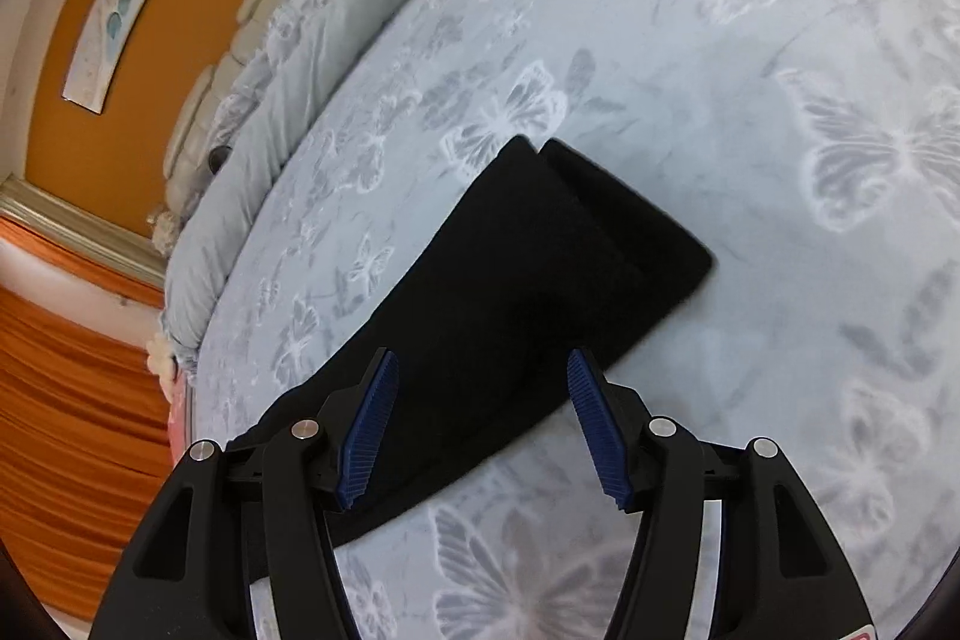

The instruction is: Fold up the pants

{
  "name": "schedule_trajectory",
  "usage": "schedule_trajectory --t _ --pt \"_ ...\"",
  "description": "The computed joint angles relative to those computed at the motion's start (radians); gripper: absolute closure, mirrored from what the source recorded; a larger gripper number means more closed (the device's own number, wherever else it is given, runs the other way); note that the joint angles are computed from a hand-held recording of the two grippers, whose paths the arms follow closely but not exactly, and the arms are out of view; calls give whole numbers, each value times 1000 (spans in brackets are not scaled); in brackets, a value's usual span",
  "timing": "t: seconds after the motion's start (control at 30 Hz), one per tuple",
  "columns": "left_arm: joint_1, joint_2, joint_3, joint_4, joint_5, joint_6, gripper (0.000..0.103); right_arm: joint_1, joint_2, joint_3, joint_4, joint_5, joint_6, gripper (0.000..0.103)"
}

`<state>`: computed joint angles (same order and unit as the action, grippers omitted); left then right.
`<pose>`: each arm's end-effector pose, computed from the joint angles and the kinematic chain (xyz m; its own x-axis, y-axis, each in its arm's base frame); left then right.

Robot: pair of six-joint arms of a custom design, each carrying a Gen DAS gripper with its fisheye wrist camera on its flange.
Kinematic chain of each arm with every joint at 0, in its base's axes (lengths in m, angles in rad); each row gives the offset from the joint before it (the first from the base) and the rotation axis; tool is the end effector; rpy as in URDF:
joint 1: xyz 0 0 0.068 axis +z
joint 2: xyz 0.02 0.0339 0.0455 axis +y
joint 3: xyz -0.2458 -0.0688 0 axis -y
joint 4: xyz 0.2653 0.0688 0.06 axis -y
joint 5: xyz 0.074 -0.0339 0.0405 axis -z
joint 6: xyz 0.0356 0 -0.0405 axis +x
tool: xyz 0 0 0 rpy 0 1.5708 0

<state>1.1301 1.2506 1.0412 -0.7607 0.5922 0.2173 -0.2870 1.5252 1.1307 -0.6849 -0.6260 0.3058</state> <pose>0.1345 0.2386 0.2649 -0.4764 -0.5908 -0.6512 -0.5255 0.7851 -0.3278 0.3179 -0.0721 0.2218 -0.8171 0.4956 -0.2944 0.2205 0.7407 0.6347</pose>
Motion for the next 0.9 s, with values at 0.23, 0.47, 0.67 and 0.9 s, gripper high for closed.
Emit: schedule_trajectory --t 0.23,0.47,0.67,0.9 --pt "15 -13 -15 71 -52 -25 29 97 -15 57 207 12 16 98" --pt "38 64 46 62 -52 -66 29 -21 32 17 82 140 -221 96" --pt "50 35 28 86 -98 -57 29 18 -169 -195 190 373 -143 58" --pt "66 144 116 50 -192 -116 29 534 -350 -104 128 621 -198 62"
